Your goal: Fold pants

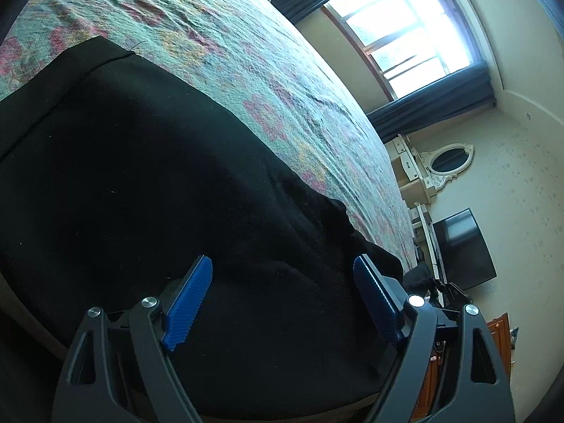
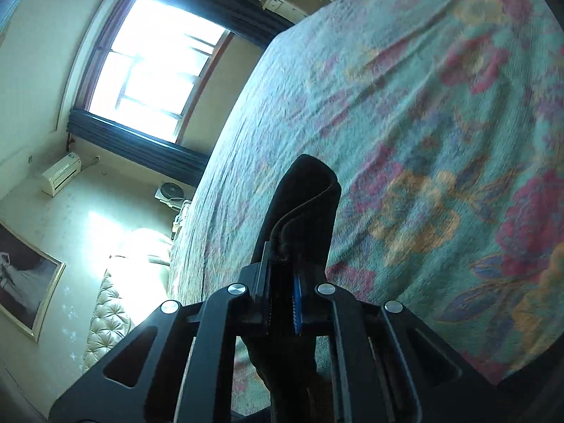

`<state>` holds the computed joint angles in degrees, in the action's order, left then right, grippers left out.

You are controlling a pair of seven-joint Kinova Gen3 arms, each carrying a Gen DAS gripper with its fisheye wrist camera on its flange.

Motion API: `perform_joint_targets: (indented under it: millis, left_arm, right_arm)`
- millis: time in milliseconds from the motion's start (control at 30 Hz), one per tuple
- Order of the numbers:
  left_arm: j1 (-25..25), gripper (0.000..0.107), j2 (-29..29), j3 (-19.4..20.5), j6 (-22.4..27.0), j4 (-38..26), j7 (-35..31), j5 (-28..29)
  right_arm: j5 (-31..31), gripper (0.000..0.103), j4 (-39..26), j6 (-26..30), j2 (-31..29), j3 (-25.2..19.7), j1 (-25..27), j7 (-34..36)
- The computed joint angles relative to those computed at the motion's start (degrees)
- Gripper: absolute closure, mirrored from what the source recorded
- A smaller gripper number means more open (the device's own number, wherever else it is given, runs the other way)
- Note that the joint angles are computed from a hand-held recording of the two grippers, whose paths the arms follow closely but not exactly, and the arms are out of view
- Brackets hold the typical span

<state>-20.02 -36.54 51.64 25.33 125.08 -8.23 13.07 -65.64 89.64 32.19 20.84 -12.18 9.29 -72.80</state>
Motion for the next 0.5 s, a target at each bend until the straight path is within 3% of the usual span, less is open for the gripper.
perform_joint_targets:
  millis: [167, 333, 400, 467, 500]
  left_arm:
    - [-1.0, 0.026, -0.4, 1.0, 0.9, -0.8, -0.1, 0.0]
    - [-2.7, 0.026, -0.1, 2.6, 2.2, -2.2, -0.7, -0.3]
    - [-3.4, 0.026, 0.0, 3.3, 3.1, -2.8, -1.1, -0.5]
    - [-4.2, 0.026, 0.1, 4.1, 4.1, -3.8, -1.7, -0.6]
    - [-4.4, 0.026, 0.2, 4.4, 4.5, -4.1, -2.1, -0.7]
  right_arm:
    - [8.9, 0.094, 0.1, 2.3, -7.0, 6.7, 2.3, -2.2]
    - [13.3, 0.092, 0.8, 7.0, -6.7, 10.3, 6.1, -4.6]
    - [14.2, 0.083, 2.0, 8.6, -5.8, 10.6, 7.2, -5.1]
    - [13.3, 0.054, 6.6, 7.4, -7.0, 10.3, 8.7, -5.5]
    - [11.8, 0.05, 9.1, 6.7, -8.0, 11.0, 9.0, -4.9]
